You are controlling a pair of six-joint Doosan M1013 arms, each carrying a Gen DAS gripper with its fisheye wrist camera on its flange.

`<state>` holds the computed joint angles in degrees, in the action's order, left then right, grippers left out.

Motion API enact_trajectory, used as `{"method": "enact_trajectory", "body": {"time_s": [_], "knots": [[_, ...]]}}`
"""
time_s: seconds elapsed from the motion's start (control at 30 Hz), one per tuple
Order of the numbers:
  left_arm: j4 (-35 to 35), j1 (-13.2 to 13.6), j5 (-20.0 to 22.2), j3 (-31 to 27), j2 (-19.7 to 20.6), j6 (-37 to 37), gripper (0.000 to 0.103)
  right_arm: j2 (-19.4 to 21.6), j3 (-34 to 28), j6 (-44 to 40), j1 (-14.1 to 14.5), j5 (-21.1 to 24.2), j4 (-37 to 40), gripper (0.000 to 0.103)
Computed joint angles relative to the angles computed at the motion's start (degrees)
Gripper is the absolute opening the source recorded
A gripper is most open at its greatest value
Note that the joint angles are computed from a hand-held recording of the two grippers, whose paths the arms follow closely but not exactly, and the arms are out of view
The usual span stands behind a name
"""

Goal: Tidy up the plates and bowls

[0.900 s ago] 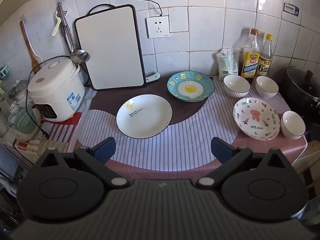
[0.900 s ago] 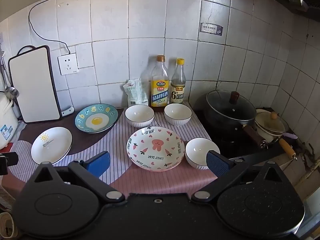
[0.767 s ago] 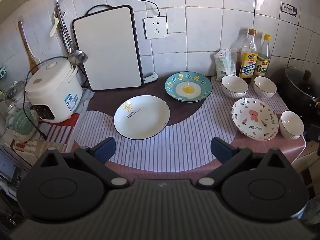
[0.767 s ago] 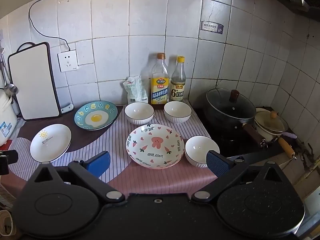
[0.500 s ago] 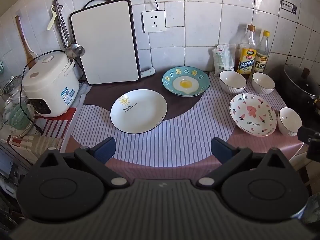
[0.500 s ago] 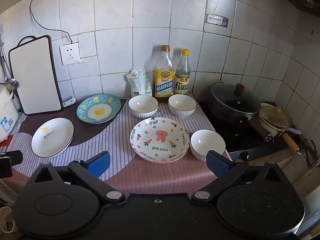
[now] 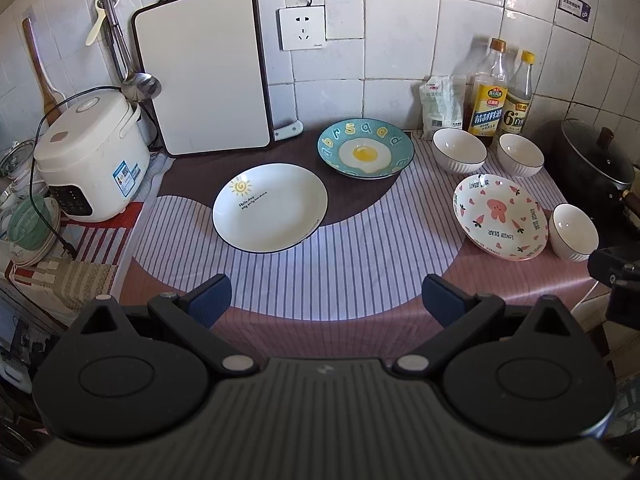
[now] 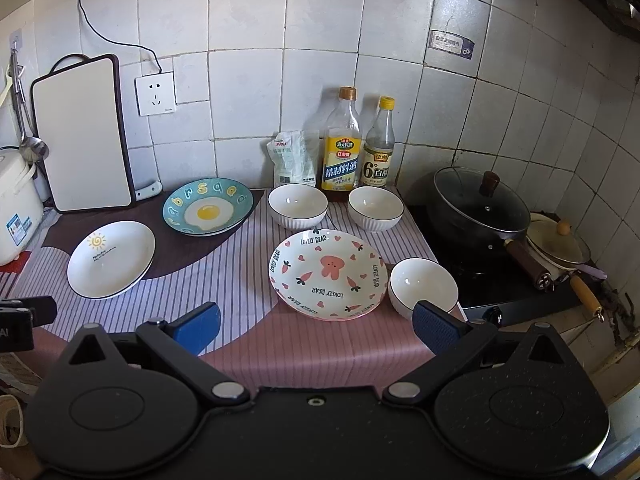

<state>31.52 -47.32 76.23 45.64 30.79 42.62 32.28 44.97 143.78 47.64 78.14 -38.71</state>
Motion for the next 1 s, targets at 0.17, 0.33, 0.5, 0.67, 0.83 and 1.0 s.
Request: {"method": "enact_trajectory", "body": {"time_s": [0.17, 0.33, 0.5, 0.67, 0.83, 1.0], "knots": [[0.08, -0.17, -0.74, 0.67, -0.38, -0.53, 0.103, 0.21, -0.51, -0.16, 0.21, 0.33, -0.20, 0.103], [-0.20, -0.16, -1.70, 0.80, -0.55, 0.44, 0.103, 0.45, -0.90, -0.55, 0.04, 0.52, 0.41, 0.103], [-0.26, -0.20, -2.21, 1.01, -0.56, 0.56, 0.103, 0.46, -0.95, -0.93, -0.08, 0.26, 0.29, 0.103], [-1.32, 0.03, -2.97, 1.80, -0.95, 0.60, 0.103, 0.11, -0.25, -0.57, -0.04, -0.08, -0.49, 0.103], [-2.66, 0.17, -3.54, 2.20, -0.90, 0.53, 0.103, -0.28, 0.54, 0.01, -0.23, -0.68, -0.78, 0.103], [-2.46, 0.19, -4.48, 3.21, -1.22, 0.53, 0.103, -0.65, 1.18, 0.73, -0.32, -1.76, -0.83, 0.103]]}}
